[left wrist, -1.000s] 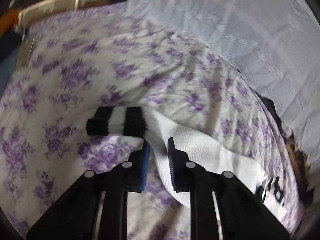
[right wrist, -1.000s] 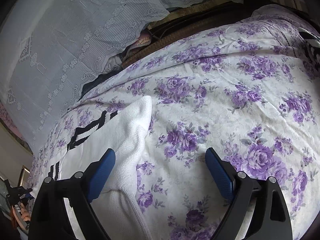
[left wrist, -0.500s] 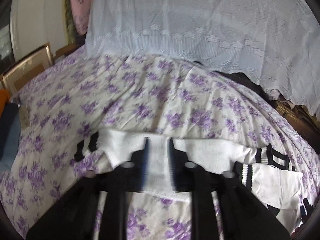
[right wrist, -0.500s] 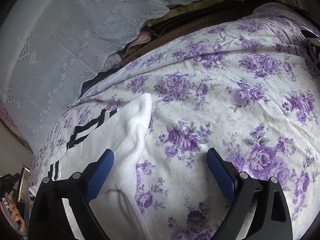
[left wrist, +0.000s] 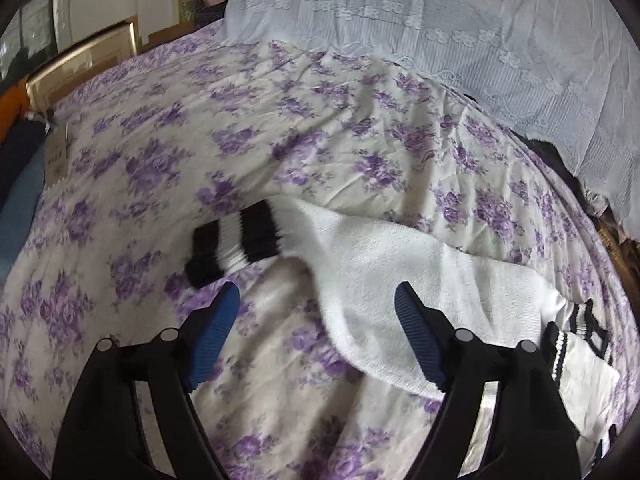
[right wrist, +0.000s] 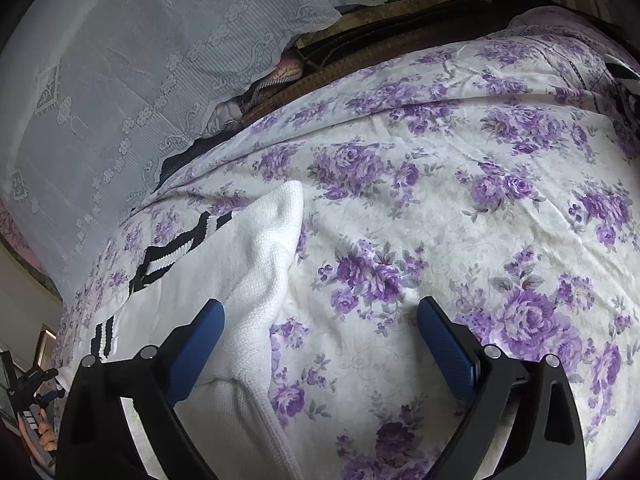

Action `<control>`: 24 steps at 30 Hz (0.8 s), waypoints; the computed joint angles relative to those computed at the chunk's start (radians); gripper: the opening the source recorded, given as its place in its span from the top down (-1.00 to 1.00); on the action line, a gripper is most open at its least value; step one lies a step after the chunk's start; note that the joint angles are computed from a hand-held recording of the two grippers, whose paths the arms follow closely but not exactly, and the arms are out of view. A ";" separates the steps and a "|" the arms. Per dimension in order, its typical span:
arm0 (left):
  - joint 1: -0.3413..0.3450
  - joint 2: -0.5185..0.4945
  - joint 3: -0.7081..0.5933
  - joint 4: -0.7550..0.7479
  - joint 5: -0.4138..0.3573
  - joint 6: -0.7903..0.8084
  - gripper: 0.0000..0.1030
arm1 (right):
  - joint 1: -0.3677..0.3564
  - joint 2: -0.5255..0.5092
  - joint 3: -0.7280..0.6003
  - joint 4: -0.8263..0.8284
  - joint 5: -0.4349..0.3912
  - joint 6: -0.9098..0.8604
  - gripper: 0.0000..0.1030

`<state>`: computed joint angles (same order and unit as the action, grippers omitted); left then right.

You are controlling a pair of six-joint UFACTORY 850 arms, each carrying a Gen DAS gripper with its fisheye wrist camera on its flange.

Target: Fold small clothes

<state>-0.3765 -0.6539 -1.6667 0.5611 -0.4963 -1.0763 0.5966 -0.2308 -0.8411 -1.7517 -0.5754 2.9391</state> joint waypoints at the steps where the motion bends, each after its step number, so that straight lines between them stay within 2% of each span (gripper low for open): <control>1: -0.002 -0.027 -0.041 0.004 -0.037 -0.011 -0.64 | -0.001 -0.003 -0.004 0.006 0.001 -0.010 -0.93; 3: 0.008 -0.084 -0.125 -0.066 -0.090 0.028 -0.60 | 0.000 -0.002 -0.002 -0.001 0.000 -0.001 -0.93; 4: 0.019 -0.120 -0.177 -0.119 -0.133 0.052 -0.16 | -0.001 -0.001 0.001 -0.016 -0.001 0.016 -0.93; 5: 0.028 -0.149 -0.219 -0.165 -0.174 0.080 0.67 | -0.001 0.000 0.005 -0.030 -0.004 0.034 -0.93; 6: 0.040 -0.163 -0.239 -0.243 -0.178 0.141 0.92 | -0.001 0.002 0.008 -0.040 -0.006 0.048 -0.93; 8: 0.042 -0.153 -0.222 -0.274 -0.157 0.156 0.91 | 0.004 0.007 0.017 -0.059 -0.022 0.079 -0.93; 11: -0.004 -0.116 -0.187 -0.064 -0.164 0.038 0.91 | 0.009 0.024 0.039 -0.094 -0.051 0.142 -0.93; 15: -0.079 -0.059 -0.149 0.161 -0.170 -0.072 0.91 | -0.010 0.040 0.046 -0.118 -0.001 0.160 -0.91; 19: -0.159 -0.021 -0.142 0.310 -0.163 -0.111 0.91 | -0.018 0.048 0.031 -0.102 0.056 0.083 -0.85; 21: -0.193 -0.020 -0.158 0.339 -0.162 -0.092 0.91 | -0.017 0.054 0.020 -0.077 0.079 0.021 -0.85; 24: -0.248 -0.021 -0.176 0.377 -0.163 -0.068 0.91 | 0.002 0.058 -0.007 0.009 0.070 -0.136 -0.85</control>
<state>-0.6250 -0.6749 -1.8428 0.9383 -0.6592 -1.1441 0.5990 -0.1733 -0.8483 -1.7429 -0.5053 2.8027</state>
